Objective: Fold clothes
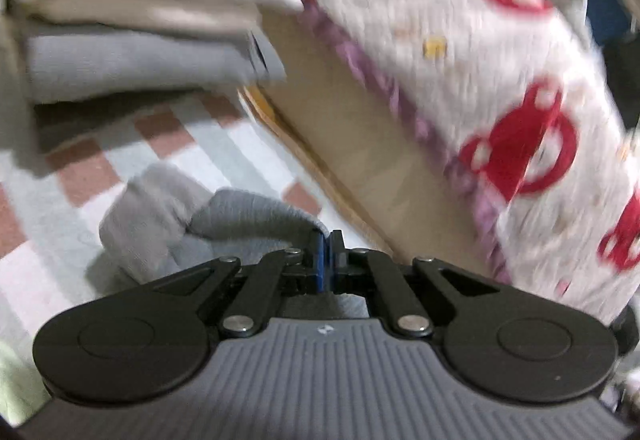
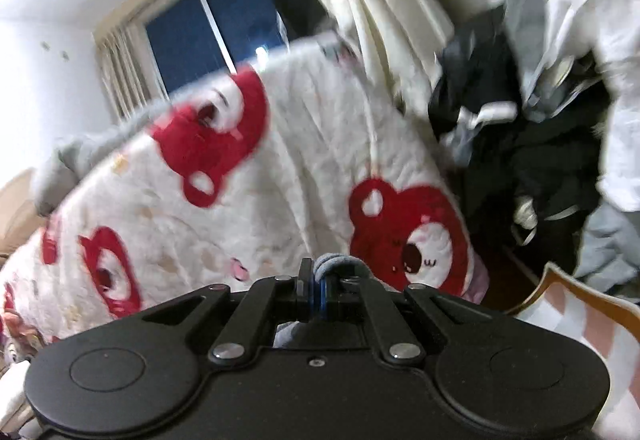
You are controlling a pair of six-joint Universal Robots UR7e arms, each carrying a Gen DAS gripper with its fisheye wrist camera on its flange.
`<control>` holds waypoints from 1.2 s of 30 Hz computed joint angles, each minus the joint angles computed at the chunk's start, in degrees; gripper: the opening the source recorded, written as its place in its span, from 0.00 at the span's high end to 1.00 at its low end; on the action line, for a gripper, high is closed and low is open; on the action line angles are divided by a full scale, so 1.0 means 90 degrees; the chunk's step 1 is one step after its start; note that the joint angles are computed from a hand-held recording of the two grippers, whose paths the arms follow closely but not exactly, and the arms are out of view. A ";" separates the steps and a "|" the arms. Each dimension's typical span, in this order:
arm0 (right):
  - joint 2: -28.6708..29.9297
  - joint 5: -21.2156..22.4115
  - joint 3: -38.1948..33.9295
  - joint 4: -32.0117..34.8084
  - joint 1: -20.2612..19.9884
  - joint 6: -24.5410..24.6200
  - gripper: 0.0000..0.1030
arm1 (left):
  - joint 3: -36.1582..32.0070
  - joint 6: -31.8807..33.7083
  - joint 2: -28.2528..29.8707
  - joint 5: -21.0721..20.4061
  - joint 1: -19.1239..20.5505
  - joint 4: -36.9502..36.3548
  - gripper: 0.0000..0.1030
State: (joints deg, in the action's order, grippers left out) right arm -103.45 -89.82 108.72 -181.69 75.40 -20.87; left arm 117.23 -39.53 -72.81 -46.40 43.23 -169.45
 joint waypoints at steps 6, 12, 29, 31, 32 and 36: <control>0.0770 -0.0677 -0.0553 -0.0175 0.0218 -0.0473 0.97 | -0.0122 0.0306 0.0421 -0.0016 -0.0154 0.0409 0.96; 0.0381 -0.0572 0.0160 -0.0544 -0.0045 -0.0877 0.97 | 0.0366 -0.0642 0.0197 -0.0060 -0.0273 0.0867 0.96; -0.0545 -0.0752 0.1933 -0.0601 -0.2060 -0.0527 0.96 | 0.0019 -0.2313 0.0217 0.1194 -0.0755 0.2985 0.44; -0.0593 -0.0612 0.1979 -0.0590 -0.2131 -0.0448 0.96 | -0.0357 -0.2864 0.0463 0.1172 -0.0596 0.3882 0.43; -0.0622 -0.0531 0.2004 -0.0586 -0.2174 -0.0421 0.96 | -0.0484 -0.3097 0.0578 0.1163 -0.0527 0.4166 0.43; -0.0713 -0.0231 0.2045 -0.0489 -0.2345 -0.0409 0.96 | -0.0774 -0.3265 0.1030 0.1269 -0.0317 0.4424 0.33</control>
